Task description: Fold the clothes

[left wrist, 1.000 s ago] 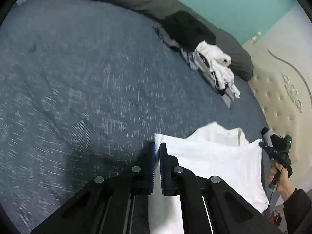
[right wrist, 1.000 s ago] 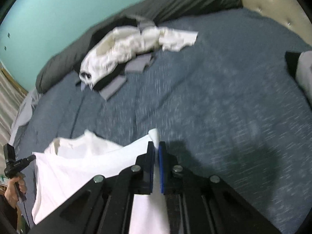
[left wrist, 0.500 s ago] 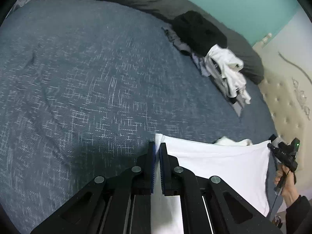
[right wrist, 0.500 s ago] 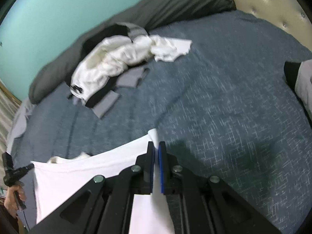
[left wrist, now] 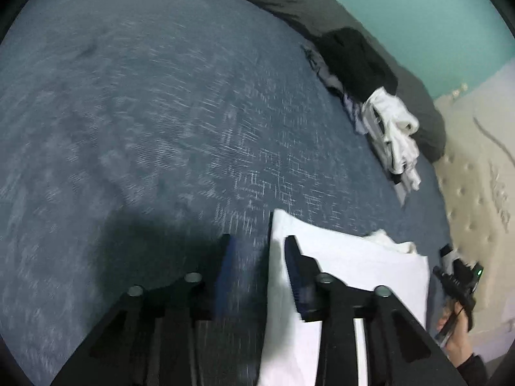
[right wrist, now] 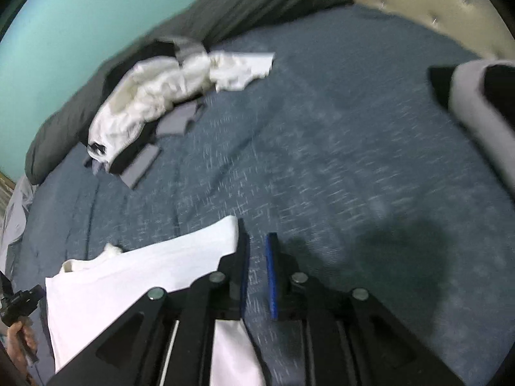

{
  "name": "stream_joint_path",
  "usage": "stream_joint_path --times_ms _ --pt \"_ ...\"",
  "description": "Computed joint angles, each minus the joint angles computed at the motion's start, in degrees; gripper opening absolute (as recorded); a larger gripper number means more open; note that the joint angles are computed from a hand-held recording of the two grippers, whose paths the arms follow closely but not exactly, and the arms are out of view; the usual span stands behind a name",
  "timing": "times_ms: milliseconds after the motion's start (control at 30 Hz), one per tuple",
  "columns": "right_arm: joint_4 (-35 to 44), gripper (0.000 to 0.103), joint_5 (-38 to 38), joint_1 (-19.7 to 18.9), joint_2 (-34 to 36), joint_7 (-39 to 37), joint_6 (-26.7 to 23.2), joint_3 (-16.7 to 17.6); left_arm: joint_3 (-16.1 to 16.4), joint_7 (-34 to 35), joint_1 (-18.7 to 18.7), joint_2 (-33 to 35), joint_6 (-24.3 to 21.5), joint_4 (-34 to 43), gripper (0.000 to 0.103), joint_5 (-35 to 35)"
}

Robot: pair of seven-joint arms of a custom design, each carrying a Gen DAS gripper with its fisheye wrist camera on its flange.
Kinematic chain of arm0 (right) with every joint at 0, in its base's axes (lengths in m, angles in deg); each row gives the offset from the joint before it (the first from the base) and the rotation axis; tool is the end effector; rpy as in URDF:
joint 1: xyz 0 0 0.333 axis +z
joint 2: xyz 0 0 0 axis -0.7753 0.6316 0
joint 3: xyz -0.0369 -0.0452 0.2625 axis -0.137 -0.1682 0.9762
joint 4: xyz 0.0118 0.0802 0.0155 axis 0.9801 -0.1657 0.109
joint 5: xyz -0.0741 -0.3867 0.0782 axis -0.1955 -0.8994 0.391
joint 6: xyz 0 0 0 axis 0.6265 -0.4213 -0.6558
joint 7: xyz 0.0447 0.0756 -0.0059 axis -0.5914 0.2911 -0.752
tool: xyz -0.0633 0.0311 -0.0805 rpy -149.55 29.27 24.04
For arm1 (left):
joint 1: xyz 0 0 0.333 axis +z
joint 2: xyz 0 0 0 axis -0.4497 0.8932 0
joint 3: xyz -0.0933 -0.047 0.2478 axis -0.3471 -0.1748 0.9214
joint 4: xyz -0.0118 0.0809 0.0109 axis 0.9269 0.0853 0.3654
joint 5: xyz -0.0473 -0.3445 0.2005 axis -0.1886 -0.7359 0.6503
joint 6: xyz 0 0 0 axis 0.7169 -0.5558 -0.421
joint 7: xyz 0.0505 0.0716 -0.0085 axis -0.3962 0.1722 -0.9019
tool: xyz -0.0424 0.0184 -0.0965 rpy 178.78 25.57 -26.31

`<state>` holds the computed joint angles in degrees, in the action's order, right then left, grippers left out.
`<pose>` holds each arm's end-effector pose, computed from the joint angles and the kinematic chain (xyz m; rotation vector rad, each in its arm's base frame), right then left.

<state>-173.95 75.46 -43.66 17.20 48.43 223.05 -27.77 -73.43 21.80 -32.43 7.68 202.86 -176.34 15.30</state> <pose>0.6063 0.0843 0.4151 -1.5942 1.9022 -0.2592 0.5026 -0.0588 0.4065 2.3395 -1.7493 1.0822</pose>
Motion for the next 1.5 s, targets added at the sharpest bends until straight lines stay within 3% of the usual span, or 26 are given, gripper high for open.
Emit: stream_joint_path --times_ms 67,100,200,433,600,800,967,1033,1067,1133,1167,1233,1500 --pt "-3.34 0.027 4.90 -0.22 -3.64 -4.34 -0.20 0.22 0.97 1.49 -0.16 -4.68 -3.07 -3.12 0.038 -0.86" --pt "-5.16 0.033 8.02 -0.12 -5.98 -7.22 -2.56 -0.22 1.04 1.50 -0.02 -6.49 -4.70 -4.28 0.038 0.19" --pt "-9.47 0.036 11.81 1.11 -11.84 -11.70 -10.46 -2.92 1.21 0.89 0.44 -13.70 -11.51 -9.02 0.041 4.53" --pt "-23.47 0.041 5.64 3.56 -27.40 -9.44 -22.41 -7.09 1.08 -3.67 -0.17 -28.31 -20.98 -19.73 0.043 9.38" --pt "-30.49 0.041 3.53 4.59 -35.52 -7.56 -26.13 -9.27 0.87 -5.50 -2.04 -37.70 -25.53 -26.07 0.044 10.44" --pt "-35.01 0.041 2.81 5.47 -41.45 -4.76 -28.18 -10.80 0.18 -7.97 -4.10 -42.57 -29.01 -28.48 0.044 11.31" --pt "-37.10 0.039 4.28 7.20 -43.24 -6.35 -26.04 -12.38 0.48 -8.60 -5.38 -43.97 -29.43 -29.68 0.044 11.32" --pt "-37.62 0.014 5.23 8.07 -43.44 -7.52 -25.14 -13.00 1.17 -8.34 -5.69 -43.71 -29.18 -30.11 0.043 10.54" --pt "-37.69 0.012 5.46 8.42 -43.31 -7.98 -24.90 -13.10 1.27 -8.14 -5.69 -43.89 -29.32 -30.34 0.042 10.55" --pt "-37.69 0.005 5.64 8.88 -43.22 -8.43 -24.28 -12.93 1.37 -7.53 -5.74 -44.35 -29.66 -30.78 0.021 10.70" --pt "-37.60 0.004 5.75 9.07 -43.15 -8.57 -24.04 -12.91 1.50 -7.22 -5.68 -44.70 -29.78 -31.06 0.018 10.73" --pt "-37.94 0.003 5.12 8.44 -44.30 -7.60 -23.20 -12.31 1.26 -6.78 -5.34 -46.13 -30.44 -31.43 0.003 11.54" --pt "-36.26 0.002 -0.13 6.89 -43.44 -4.19 -24.37 -11.71 0.26 -6.30 -4.85 -48.13 -32.72 -31.14 0.002 14.42"
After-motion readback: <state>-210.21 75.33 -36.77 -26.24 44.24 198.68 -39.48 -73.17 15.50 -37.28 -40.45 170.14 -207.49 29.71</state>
